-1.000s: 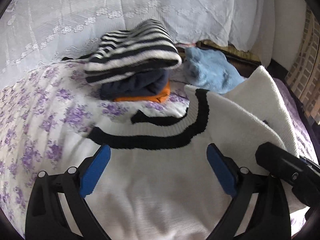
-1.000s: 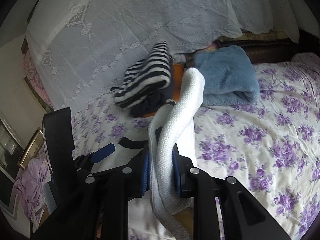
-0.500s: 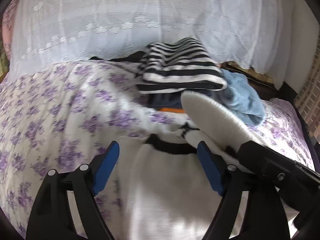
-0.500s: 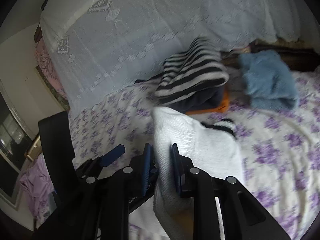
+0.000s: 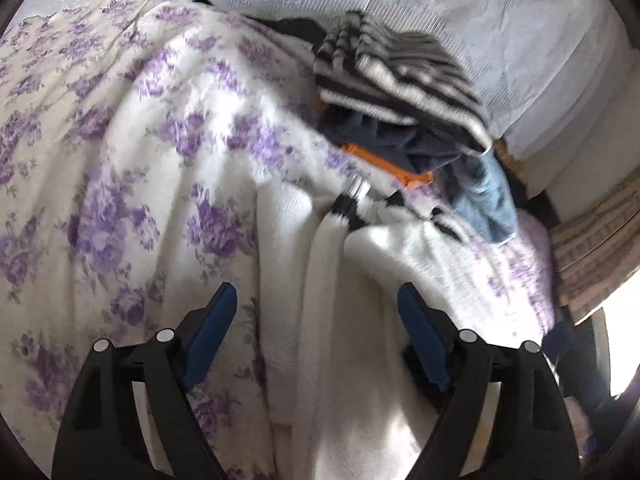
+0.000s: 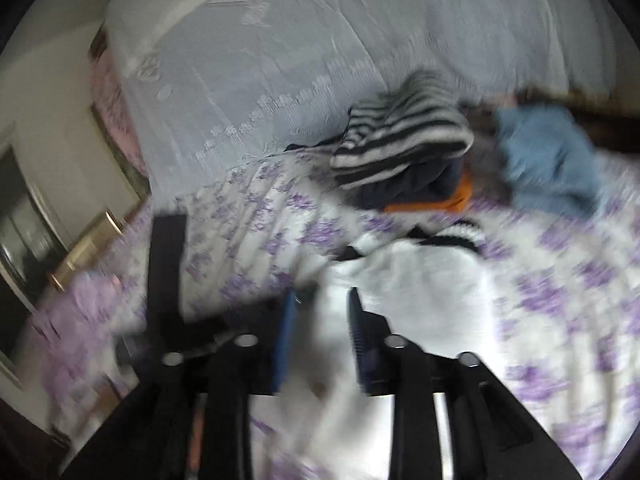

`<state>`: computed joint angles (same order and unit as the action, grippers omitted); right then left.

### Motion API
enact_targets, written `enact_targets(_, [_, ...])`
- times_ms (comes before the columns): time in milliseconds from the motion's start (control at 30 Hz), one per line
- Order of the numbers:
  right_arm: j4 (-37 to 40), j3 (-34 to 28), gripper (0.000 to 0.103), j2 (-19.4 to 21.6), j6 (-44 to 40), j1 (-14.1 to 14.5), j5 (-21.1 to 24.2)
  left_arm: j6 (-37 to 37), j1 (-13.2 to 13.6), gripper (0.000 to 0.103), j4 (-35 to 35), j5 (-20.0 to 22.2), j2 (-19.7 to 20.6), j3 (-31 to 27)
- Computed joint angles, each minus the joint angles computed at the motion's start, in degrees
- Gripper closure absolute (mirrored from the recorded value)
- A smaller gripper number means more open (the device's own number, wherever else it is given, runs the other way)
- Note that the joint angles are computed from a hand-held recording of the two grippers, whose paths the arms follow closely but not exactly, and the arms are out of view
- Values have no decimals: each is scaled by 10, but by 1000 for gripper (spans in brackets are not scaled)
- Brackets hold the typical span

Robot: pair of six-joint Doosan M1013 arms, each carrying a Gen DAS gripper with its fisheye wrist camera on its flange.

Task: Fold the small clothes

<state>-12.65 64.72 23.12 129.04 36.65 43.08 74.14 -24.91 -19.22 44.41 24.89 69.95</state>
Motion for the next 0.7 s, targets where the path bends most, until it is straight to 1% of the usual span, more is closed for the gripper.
enact_targets(67, [-8,19,50,-13,-21,5,4,20,2,15,-17,-6,-5,3])
enact_targets(100, [-30,33,45,-22,-31,12,10,36,2,15,-28,0,-7,2])
enact_targets(133, [-52,41,42,-26,-33,18,16,48,1,15,-35,10,-5,-4])
enact_targets(200, [-121,59,34,-33,-37,39,31,69,-1,14,-42,38,0,-17])
enact_targets(233, [-148,65,33,-34,-41,47,36,78,-3,14,-44,52,3,-22])
enact_targets(300, [-180,74,25,-37,-68,60,45,94,-4,13,-55,83,10,-33])
enact_targets(400, [-218,80,24,-33,-88,69,55,112,-3,12,-82,135,22,-47])
enact_targets(467, [-239,82,24,-29,-86,69,63,97,-7,12,-62,159,27,-55])
enact_targets(533, [-215,83,24,-28,-98,60,55,92,-5,12,-66,166,26,-51])
enact_targets(600, [-220,84,24,-24,-98,56,53,93,4,12,-100,165,23,-42])
enact_targets(700, [-232,85,25,-17,-100,53,45,98,19,12,-192,167,27,-32])
